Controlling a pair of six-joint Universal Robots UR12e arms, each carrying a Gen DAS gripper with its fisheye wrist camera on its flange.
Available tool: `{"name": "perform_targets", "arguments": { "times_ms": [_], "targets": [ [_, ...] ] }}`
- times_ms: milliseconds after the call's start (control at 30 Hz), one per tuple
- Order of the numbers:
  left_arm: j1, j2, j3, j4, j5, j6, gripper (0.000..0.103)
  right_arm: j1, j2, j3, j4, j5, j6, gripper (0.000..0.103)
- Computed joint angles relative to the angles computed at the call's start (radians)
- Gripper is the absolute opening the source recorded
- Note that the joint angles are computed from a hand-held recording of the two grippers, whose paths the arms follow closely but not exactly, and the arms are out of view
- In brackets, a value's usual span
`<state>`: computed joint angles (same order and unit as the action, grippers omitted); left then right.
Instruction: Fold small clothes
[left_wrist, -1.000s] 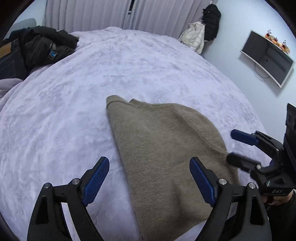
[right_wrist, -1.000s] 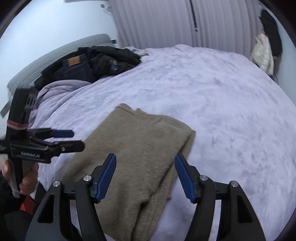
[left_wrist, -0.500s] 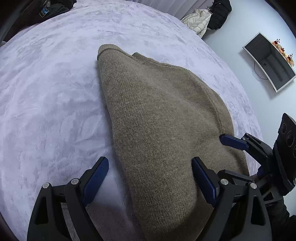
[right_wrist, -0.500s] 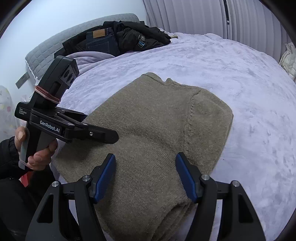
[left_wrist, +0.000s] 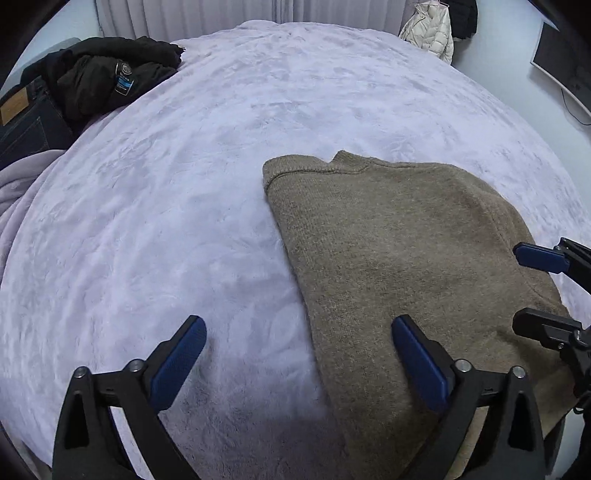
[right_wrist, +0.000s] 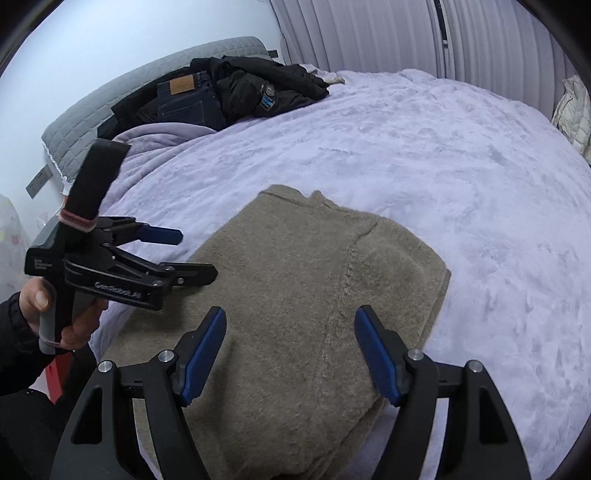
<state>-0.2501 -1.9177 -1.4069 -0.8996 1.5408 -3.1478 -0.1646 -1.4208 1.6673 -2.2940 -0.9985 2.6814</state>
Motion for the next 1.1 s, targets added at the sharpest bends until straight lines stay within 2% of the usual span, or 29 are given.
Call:
{"name": "perform_targets", "arguments": {
  "times_ms": [33, 100, 200, 300, 400, 500, 533, 600, 633, 700, 800, 867, 900, 1000, 1100],
  "targets": [
    [0.008, -0.001, -0.001, -0.008, -0.026, -0.008, 0.103, -0.001, 0.009, -0.007, 0.024, 0.001, -0.006, 0.075],
    [0.027, 0.000, 0.000, -0.027, -0.088, -0.032, 0.103, -0.008, 0.013, 0.003, 0.012, 0.017, -0.005, 0.075],
    [0.037, 0.004, 0.010, -0.031, -0.125, -0.054, 0.103, -0.014, 0.008, 0.008, 0.009, 0.035, -0.013, 0.075],
    [0.031, -0.008, 0.041, -0.009, -0.090, -0.061, 0.103, -0.027, 0.007, -0.012, 0.035, 0.079, -0.008, 0.075],
    [0.017, -0.061, 0.122, -0.088, -0.030, -0.064, 0.103, -0.027, 0.021, -0.035, -0.004, 0.100, 0.009, 0.076],
    [0.003, -0.103, 0.165, -0.131, 0.018, -0.049, 0.103, -0.017, 0.064, -0.097, 0.079, 0.115, -0.011, 0.076],
    [-0.002, -0.111, 0.168, -0.135, 0.035, -0.038, 0.103, -0.009, 0.078, -0.113, 0.095, 0.088, -0.009, 0.075],
    [-0.002, -0.121, 0.171, -0.140, 0.033, -0.031, 0.103, 0.009, 0.105, -0.138, 0.108, -0.029, 0.010, 0.075],
    [0.002, -0.123, 0.172, -0.146, 0.020, -0.038, 0.103, 0.010, 0.112, -0.139, 0.107, -0.047, 0.015, 0.075],
    [0.009, -0.123, 0.176, -0.160, -0.004, -0.046, 0.103, -0.004, 0.117, -0.133, 0.106, -0.012, 0.034, 0.075],
    [0.017, -0.099, 0.165, -0.152, -0.033, -0.053, 0.103, -0.011, 0.097, -0.122, 0.088, -0.010, 0.062, 0.075],
    [0.022, -0.065, 0.134, -0.116, -0.071, -0.052, 0.103, -0.015, 0.067, -0.101, 0.068, -0.011, 0.061, 0.075],
    [0.022, -0.046, 0.115, -0.092, -0.080, -0.047, 0.103, -0.021, 0.048, -0.086, 0.064, 0.013, 0.052, 0.075],
    [0.010, 0.005, 0.060, -0.058, -0.098, -0.008, 0.103, -0.045, -0.017, -0.033, 0.095, 0.128, -0.010, 0.076],
    [-0.008, 0.038, 0.016, -0.060, -0.089, 0.020, 0.103, -0.046, -0.068, 0.010, 0.136, 0.159, -0.095, 0.076]
  ]
}}
